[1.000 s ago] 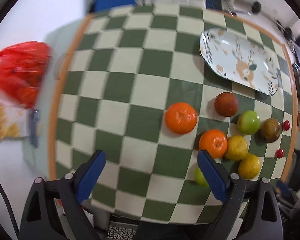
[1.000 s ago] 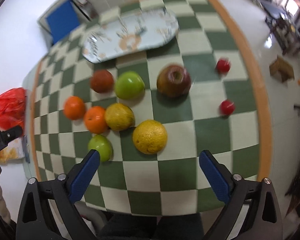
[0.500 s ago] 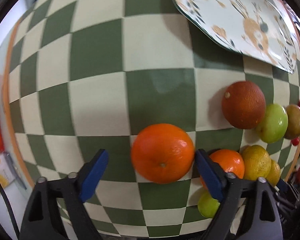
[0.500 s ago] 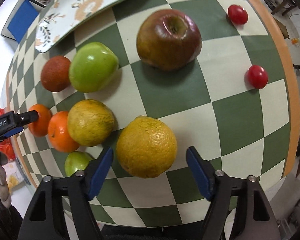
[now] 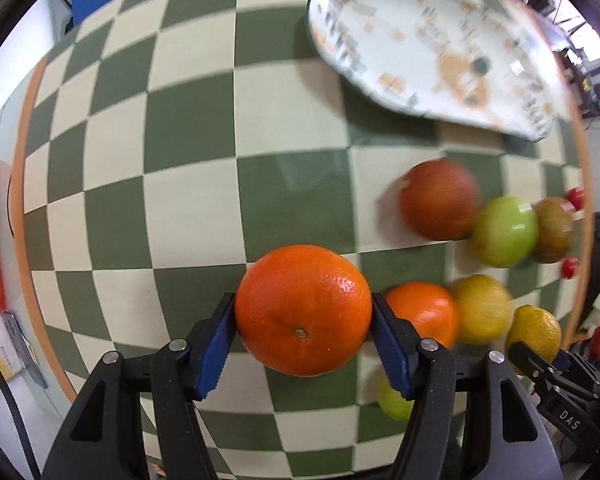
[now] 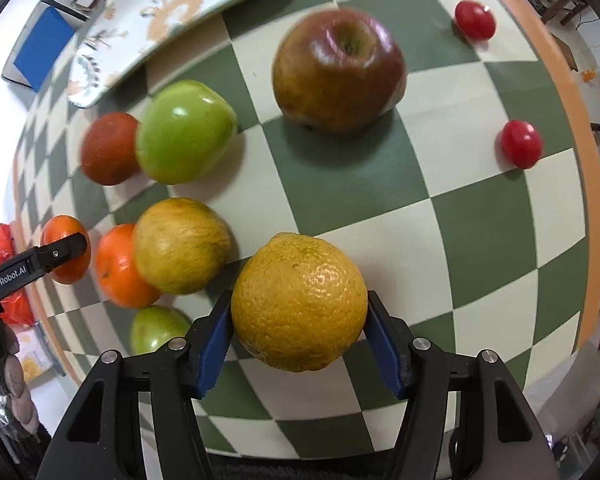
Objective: Organize fruits
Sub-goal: 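Carry the orange and grapefruit with both grippers onto the floral plate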
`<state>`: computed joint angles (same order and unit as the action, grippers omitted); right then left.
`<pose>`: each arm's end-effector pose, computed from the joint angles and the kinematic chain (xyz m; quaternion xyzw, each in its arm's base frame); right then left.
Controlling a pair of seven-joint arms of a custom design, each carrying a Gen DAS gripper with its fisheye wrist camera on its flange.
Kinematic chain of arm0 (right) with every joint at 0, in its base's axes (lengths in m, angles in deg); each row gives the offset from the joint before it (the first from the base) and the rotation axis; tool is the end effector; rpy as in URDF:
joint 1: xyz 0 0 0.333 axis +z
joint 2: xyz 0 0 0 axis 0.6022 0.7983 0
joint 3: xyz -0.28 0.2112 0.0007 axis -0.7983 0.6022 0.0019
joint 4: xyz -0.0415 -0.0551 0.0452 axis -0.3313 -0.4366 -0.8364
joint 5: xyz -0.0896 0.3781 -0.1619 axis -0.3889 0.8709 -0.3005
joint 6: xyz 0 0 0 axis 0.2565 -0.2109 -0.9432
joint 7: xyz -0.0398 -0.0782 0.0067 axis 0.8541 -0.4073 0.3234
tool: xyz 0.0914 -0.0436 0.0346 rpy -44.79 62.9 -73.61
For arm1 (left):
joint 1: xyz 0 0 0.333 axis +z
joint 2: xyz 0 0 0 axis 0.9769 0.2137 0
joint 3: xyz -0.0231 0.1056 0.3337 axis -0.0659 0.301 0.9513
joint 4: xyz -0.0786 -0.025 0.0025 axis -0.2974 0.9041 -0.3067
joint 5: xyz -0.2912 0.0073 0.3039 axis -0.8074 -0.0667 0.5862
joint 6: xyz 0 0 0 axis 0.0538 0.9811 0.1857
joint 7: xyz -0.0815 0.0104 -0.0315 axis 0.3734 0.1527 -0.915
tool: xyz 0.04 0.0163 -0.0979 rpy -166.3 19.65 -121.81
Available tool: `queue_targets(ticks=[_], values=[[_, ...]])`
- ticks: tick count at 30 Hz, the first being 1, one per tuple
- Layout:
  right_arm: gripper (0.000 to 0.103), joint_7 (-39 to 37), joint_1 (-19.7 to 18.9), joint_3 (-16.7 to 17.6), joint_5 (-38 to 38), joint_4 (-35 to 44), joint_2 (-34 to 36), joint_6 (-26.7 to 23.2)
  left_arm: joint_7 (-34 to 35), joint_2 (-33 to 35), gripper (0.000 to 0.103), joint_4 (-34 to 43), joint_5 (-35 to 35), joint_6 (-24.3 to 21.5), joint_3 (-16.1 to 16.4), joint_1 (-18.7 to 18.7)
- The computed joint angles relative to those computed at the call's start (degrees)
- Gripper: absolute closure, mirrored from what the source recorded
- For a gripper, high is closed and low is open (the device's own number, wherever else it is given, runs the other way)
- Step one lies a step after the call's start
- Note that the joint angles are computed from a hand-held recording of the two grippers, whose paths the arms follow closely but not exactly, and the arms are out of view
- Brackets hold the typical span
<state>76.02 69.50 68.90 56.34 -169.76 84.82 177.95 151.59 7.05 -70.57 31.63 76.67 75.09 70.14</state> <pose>0.3684 0.3653 0.3856 -0.4970 0.8581 0.1159 0.0569 0.4814 -0.1544 0.4892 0.6024 -0.7969 -0.0245 0.0386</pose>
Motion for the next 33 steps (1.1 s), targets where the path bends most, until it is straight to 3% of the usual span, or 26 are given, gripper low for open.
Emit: queue_targets(ticks=[4,8,10,17,22,31,32,33], values=[[0.038,-0.75,-1.45,-0.71,-5.75,4.0,-1.51,-0.91,-1.07,1.54,0.041,6.69,-4.52,-1.1,0.17,-0.42],[0.038,-7.59,-4.82,-3.3,-10.54,11.71,2.19,-2.4,-4.47,9.56,0.04,17.38,-5.82,-0.71,-0.9,-1.07],[0.038,-10.46,-6.8,-4.42,-15.11,17.29,6.5,-3.75,-7.77,15.29,0.04,23.67,-4.94,-1.46,-1.41,-1.54],[0.038,-24.78,-11.19,-6.49,-16.27,34.47,22.46,-9.26,-15.03,32.38,0.04,39.78,-4.6,-6.59,-1.79,-2.35],[0.038,-30.37,-11.75,-6.81,-16.26,40.42,29.1,-12.05,-16.8,36.8,0.04,44.35,-3.05,-9.47,-2.0,-3.19],[0.037,-35.56,-13.6,-6.76,-12.25,42.67,31.58,-13.69,-17.64,38.7,0.04,46.75,-1.51,-11.94,-2.12,-4.02],[0.034,-36.19,-14.08,-6.52,-11.1,42.12,31.09,-13.81,-17.77,38.24,0.04,46.19,-1.29,-11.23,-2.06,-4.09],[0.027,-36.11,-14.1,-6.49,-10.45,41.03,30.23,-13.31,-17.66,37.6,0.033,45.42,-1.02,-10.3,-2.02,-4.1]])
